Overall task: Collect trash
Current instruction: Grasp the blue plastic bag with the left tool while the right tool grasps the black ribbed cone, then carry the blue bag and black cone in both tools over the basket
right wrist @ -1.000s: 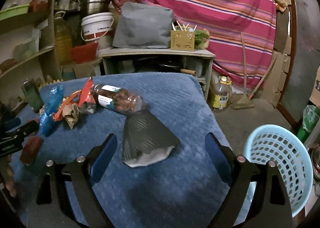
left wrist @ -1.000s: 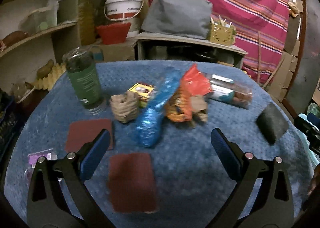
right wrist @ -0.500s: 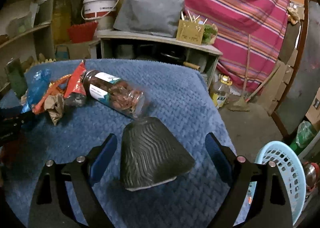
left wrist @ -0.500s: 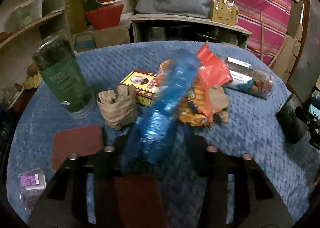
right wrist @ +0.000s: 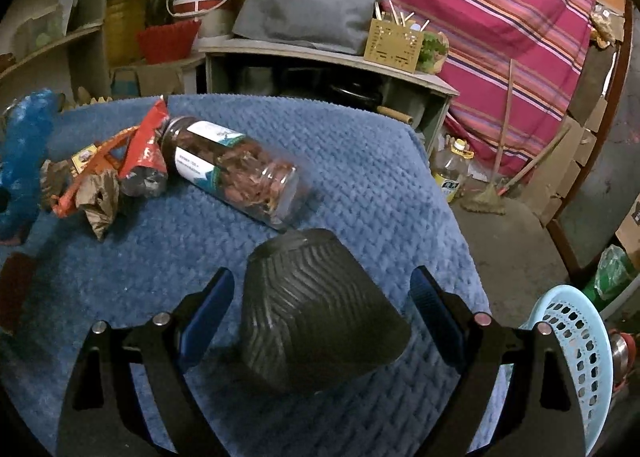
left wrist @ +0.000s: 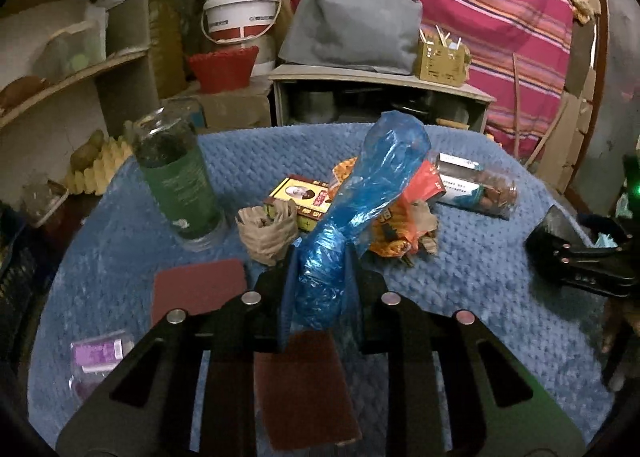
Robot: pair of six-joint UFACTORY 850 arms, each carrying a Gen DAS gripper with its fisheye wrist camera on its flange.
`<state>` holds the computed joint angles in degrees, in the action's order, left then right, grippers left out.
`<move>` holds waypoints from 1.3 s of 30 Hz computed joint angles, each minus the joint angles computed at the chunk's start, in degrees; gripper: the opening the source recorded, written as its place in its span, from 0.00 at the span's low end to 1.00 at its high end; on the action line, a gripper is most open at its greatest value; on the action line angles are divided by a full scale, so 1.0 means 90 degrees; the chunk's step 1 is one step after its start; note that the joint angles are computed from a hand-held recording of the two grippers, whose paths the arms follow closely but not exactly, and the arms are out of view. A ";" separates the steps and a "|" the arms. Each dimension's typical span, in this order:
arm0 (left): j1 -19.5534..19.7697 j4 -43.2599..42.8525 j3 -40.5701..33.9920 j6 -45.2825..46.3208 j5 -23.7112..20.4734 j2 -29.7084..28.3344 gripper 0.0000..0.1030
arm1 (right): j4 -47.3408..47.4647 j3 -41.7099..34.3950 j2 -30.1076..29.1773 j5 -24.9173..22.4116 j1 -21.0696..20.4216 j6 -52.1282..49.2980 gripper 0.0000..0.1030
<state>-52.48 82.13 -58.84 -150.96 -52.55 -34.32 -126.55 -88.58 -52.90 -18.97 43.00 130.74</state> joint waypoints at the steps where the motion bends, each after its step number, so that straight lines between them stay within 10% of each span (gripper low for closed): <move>1: 0.0010 0.0007 0.0000 -0.0040 0.0024 0.0004 0.21 | 0.0077 -0.0025 -0.0018 0.0014 -0.0004 -0.0101 0.85; 11: -0.0022 -0.0014 -0.0022 -0.0122 0.0130 -0.0054 0.21 | 0.0382 -0.0219 -0.0196 0.0306 -0.0042 -0.0663 0.76; 19: -0.0044 -0.0095 0.0000 -0.0230 0.0129 -0.0030 0.21 | -0.1832 0.0275 0.0152 0.0265 -0.0139 0.1851 0.72; 39: -0.0428 -0.0328 -0.1725 0.1202 -0.0230 -0.0858 0.21 | -0.3372 0.2327 0.1571 -0.0813 -0.0717 0.3425 0.72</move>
<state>-56.34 79.18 -74.36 -140.15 -54.62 -42.04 -156.89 -67.64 -38.76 -26.28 36.55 161.56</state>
